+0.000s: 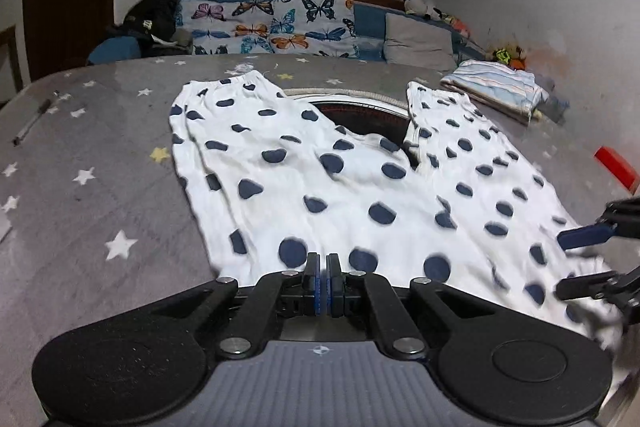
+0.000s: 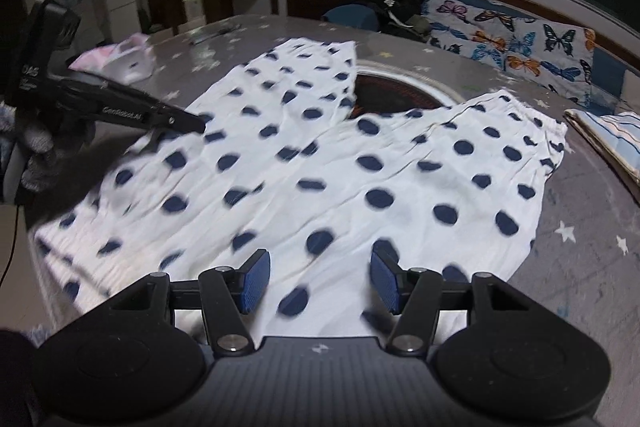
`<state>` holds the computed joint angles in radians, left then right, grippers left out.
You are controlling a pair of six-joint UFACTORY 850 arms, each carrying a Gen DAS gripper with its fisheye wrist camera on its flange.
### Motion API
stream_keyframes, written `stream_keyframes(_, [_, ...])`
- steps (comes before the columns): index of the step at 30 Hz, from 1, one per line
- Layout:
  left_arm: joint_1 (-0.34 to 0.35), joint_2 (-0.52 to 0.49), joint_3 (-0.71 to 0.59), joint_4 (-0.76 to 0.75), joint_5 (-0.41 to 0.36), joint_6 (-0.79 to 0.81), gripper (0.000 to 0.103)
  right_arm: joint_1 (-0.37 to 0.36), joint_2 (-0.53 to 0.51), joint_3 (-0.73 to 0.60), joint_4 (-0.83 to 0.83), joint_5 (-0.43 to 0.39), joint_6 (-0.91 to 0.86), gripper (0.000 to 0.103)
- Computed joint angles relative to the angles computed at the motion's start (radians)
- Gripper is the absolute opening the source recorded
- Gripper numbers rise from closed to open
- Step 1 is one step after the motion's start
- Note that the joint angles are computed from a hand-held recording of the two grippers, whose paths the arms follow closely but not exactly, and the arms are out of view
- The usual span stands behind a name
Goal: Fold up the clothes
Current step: 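Move both grippers to the buttoned waistband of the flat trousers, then grasp the waistband with both grippers and pull it straight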
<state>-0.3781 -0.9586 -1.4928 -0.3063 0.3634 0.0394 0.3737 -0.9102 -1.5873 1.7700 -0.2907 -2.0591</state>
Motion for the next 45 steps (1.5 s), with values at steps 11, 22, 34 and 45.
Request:
stream_keyframes(11, [-0.027,0.036,0.090,-0.185,0.099,0.213,0.005,-0.008,0.096,0.177,0.276,-0.006,-0.313,0.061])
stream_keyframes(22, [-0.062,0.152,0.231,0.106,0.116,-0.018,0.024,-0.005,0.176,0.275,0.377,-0.092,-0.453,0.061])
stream_keyframes(34, [-0.115,0.176,0.308,0.348,0.120,-0.086,0.028,0.048,0.138,0.230,0.062,-0.146,-0.252,0.044])
stream_keyframes(45, [-0.133,0.161,0.309,0.281,0.149,0.079,0.029,0.053,0.141,0.234,0.082,-0.129,-0.260,0.013])
